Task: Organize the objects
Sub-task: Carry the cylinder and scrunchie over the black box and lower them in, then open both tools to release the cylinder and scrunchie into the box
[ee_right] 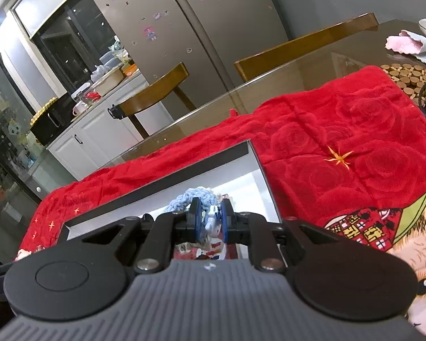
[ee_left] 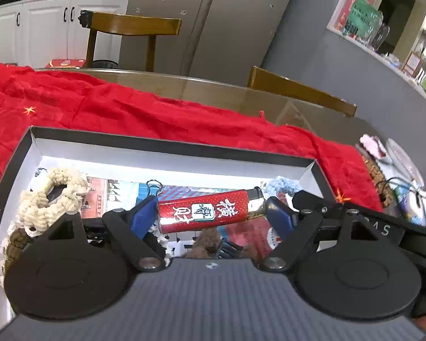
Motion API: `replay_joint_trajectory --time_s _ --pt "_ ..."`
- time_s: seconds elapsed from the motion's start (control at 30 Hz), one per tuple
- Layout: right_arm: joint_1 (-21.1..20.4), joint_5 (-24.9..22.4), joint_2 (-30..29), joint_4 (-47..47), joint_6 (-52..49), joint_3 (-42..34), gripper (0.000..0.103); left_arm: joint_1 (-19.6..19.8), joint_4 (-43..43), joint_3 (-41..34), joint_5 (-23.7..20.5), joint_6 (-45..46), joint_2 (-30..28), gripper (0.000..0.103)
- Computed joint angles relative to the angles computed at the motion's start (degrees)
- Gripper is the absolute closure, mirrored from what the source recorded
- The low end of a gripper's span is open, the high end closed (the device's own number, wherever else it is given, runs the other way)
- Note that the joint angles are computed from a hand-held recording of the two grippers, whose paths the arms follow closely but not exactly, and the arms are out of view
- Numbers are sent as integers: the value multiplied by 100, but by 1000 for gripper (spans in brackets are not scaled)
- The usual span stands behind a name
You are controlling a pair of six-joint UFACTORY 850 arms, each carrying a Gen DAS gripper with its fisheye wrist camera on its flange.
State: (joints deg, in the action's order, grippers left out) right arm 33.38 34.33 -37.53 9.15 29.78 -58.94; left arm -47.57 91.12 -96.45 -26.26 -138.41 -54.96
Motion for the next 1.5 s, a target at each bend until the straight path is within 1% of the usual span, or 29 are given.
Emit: replay_joint_trajectory --time_s 0.13,0.3,0.43,0.57,0.7,0.8,0.87,0.93,1.0,1.07,1.1,1.17,1.23,1.37,1.5 --pt "-27 -39 1 -69 -7 -23 86 -23 -440 -115 -107 534 -55 17" --pt "-41 -38 2 -94 -12 -12 86 -42 -780 -205 -172 921 -104 17" --pt "-53 -66 2 -141 18 -24 86 -40 -858 -217 -169 996 -109 17" --pt "-120 -73 32 -507 373 5 85 -27 -943 -215 -117 1102 -101 17" --pt "-123 -110 44 -574 376 1 84 -28 -1099 -247 -151 1239 -114 17" --pt "-150 -20 51 -741 590 37 83 -4 -1205 -250 -97 1288 -111 17" --pt "-180 13 54 -901 759 51 83 1 -961 -160 -38 979 -63 17" --pt "-193 20 58 -946 817 56 83 -29 -872 -156 -148 943 -59 17" --pt "-190 26 59 -963 851 55 81 -66 -934 -205 -286 1139 -79 17" --pt "-185 60 70 -923 839 71 75 -80 -989 -221 -349 1297 -71 17" --pt "-180 61 73 -901 829 71 73 -78 -930 -188 -340 1233 -50 17" --pt "-185 73 78 -913 865 77 65 -56 -904 -135 -270 1153 -3 17" --pt "-187 101 91 -932 901 94 60 -33 -852 -79 -206 1053 42 17" --pt "-175 143 113 -863 824 116 55 -12 -974 -79 -201 1143 61 17" --pt "-187 182 133 -931 875 133 52 32 -1010 -46 -45 1170 86 17"
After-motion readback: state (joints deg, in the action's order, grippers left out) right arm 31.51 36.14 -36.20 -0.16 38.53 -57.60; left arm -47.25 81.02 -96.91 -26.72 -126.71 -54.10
